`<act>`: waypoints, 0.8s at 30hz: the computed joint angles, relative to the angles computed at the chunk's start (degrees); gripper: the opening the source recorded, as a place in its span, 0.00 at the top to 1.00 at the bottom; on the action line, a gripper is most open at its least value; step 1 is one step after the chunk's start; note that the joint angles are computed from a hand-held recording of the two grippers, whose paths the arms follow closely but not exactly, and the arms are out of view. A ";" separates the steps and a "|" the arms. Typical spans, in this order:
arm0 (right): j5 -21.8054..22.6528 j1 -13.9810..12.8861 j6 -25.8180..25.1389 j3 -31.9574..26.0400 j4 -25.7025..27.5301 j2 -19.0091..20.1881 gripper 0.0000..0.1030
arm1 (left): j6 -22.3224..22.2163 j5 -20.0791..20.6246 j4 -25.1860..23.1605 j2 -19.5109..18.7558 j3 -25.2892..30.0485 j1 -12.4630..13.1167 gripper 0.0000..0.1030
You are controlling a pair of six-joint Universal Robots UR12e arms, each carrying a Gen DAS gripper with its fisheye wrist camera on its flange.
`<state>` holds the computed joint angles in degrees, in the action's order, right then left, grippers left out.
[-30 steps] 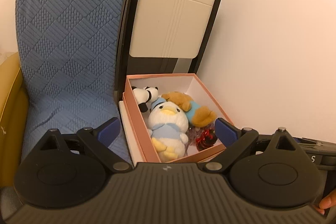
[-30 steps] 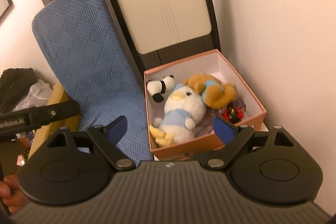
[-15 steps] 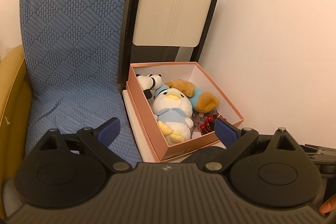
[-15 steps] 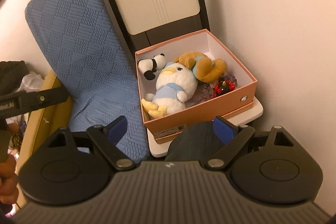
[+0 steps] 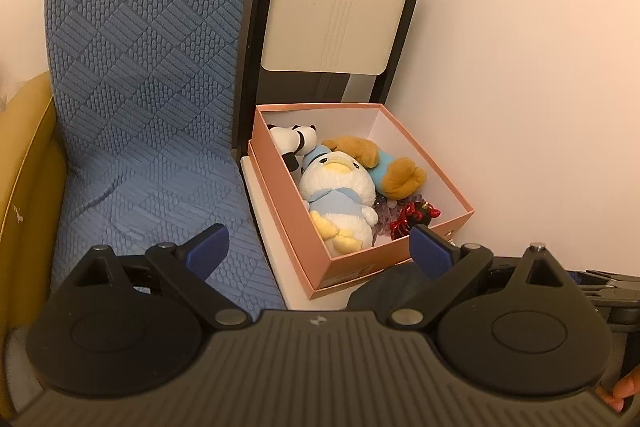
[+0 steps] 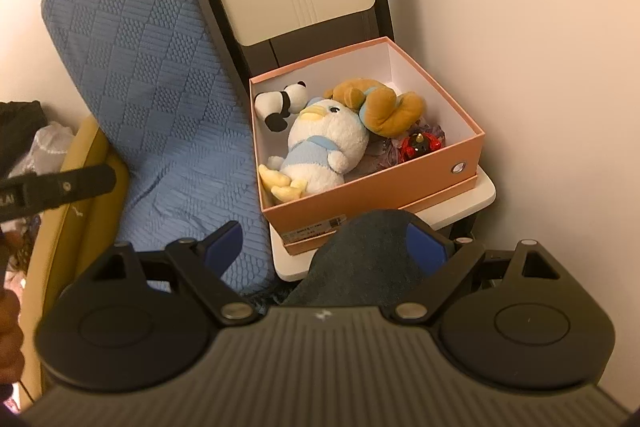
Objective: Organize objects
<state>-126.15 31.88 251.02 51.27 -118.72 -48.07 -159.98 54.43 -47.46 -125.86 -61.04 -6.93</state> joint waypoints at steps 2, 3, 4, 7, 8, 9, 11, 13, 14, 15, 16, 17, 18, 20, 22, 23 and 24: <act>0.16 -0.07 -0.11 -0.10 -0.19 0.06 0.12 | -0.65 -0.03 1.06 0.03 -0.26 0.01 0.04; 0.14 -0.10 -0.23 -0.27 0.02 0.13 0.12 | -1.30 0.13 2.04 0.05 -0.49 -0.02 0.04; -0.03 -0.10 -0.43 -0.64 0.31 0.31 0.12 | -1.39 0.11 2.09 0.02 -0.43 -0.01 0.04; 0.12 -0.25 -0.72 -1.12 0.28 0.59 0.12 | -1.27 -0.21 1.52 -0.12 -0.11 -0.09 0.04; 0.15 -0.30 -0.48 -0.98 0.08 0.54 0.12 | -1.21 -0.06 1.62 -0.05 -0.17 -0.12 0.04; 0.02 -0.31 -0.32 -0.87 -0.09 0.50 0.12 | -1.24 -0.05 1.96 -0.02 -0.27 -0.14 0.04; -0.17 -0.31 0.12 -0.83 0.20 0.44 0.12 | -1.40 -0.18 2.03 0.05 -0.35 -0.11 0.04; -0.18 -0.29 0.20 -0.66 0.14 0.33 0.12 | -1.60 0.10 1.81 0.06 -0.30 -0.13 0.04; -0.26 -0.28 0.09 -0.70 0.15 0.34 0.12 | -1.82 0.69 1.72 0.07 -0.26 -0.20 0.04; -0.34 -0.26 -0.18 -0.67 -0.01 0.34 0.12 | -2.16 1.07 1.96 0.10 -0.37 -0.24 0.04; -0.37 -0.27 -0.42 -0.63 -0.20 0.33 0.12 | -2.54 1.32 2.14 0.11 -0.44 -0.26 0.04; -0.46 -0.26 -0.49 -0.68 -0.31 0.37 0.12 | -2.87 1.52 1.96 0.07 -0.34 -0.28 0.04; -0.42 -0.29 -0.45 -0.72 -0.36 0.41 0.12 | -2.84 1.47 1.58 0.03 -0.21 -0.27 0.04; -0.27 -0.36 -0.54 -0.70 -0.58 0.42 0.12 | -2.63 1.36 1.59 0.05 -0.26 -0.24 0.04; -0.34 -0.38 -0.71 -0.70 -0.74 0.45 0.12 | -2.52 1.56 1.53 0.11 -0.26 -0.30 0.04; -0.24 -0.43 -0.70 -0.72 -0.62 0.44 0.12 | -2.65 1.53 1.55 0.10 -0.25 -0.30 0.04; -0.15 -0.46 -0.66 -0.68 -0.61 0.42 0.12 | -2.64 1.33 1.41 0.10 -0.23 -0.30 0.04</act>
<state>-126.30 31.41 250.35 50.58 -119.32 -47.66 -162.62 55.75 -46.05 -125.76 -61.26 -7.23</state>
